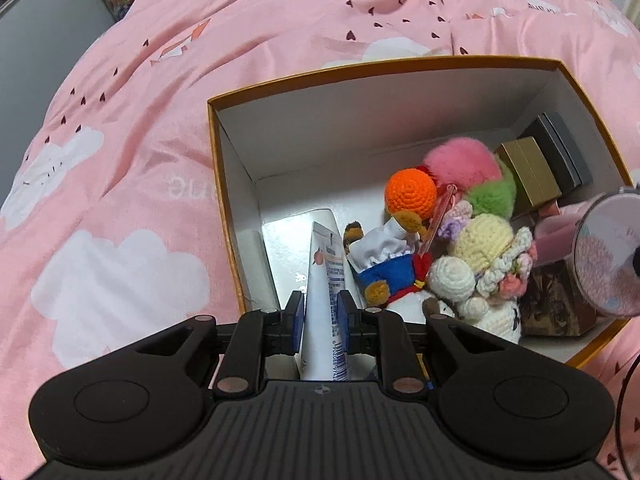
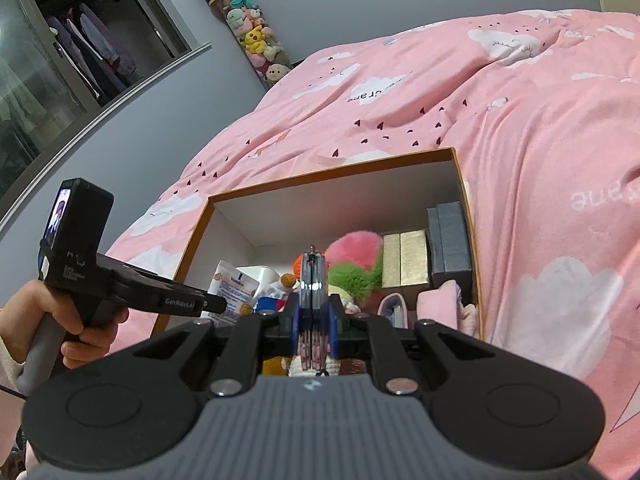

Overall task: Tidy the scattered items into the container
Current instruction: 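Lower the Vaseline tube into the box and open the left gripper while the right holds the mirror, then lower the round mirror edge-first into the box with the right gripper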

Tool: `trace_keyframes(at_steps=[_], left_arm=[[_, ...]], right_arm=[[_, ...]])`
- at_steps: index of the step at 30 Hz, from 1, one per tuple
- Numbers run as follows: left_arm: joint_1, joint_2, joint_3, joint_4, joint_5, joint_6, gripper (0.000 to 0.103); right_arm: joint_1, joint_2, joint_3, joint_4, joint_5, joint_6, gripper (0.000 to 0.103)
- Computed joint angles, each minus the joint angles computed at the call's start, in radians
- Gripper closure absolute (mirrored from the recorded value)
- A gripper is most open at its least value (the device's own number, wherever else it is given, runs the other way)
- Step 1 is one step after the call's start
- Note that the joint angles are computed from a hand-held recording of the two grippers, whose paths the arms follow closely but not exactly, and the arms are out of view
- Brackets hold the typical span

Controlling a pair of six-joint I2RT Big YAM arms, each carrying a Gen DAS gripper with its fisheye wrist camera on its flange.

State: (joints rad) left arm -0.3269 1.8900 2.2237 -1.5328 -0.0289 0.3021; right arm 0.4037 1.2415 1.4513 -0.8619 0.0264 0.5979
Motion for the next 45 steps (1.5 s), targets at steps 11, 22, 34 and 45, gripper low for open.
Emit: trace_keyframes(at_steps=[11,22,34,45], left_arm=[[0.007,-0.08,-0.108,0.098,0.014,0.018,0.08],[0.022,-0.208,-0.261,0.214,0.218,-0.074,0.08],[0.057,-0.241,-0.343,0.266,0.386,-0.155,0.08],[0.08,-0.24,-0.365,0.266,0.465,-0.156,0.08]], right_arm=[[0.005,-0.005,0.006,-0.014,0.019,-0.001,0.088],[0.03,0.05,0.105,-0.126,0.046,0.029,0.088],[0.139,0.269,0.343,-0.467,0.287,0.091,0.088],[0.169,0.378,0.454,-0.608,0.386,0.127,0.087]])
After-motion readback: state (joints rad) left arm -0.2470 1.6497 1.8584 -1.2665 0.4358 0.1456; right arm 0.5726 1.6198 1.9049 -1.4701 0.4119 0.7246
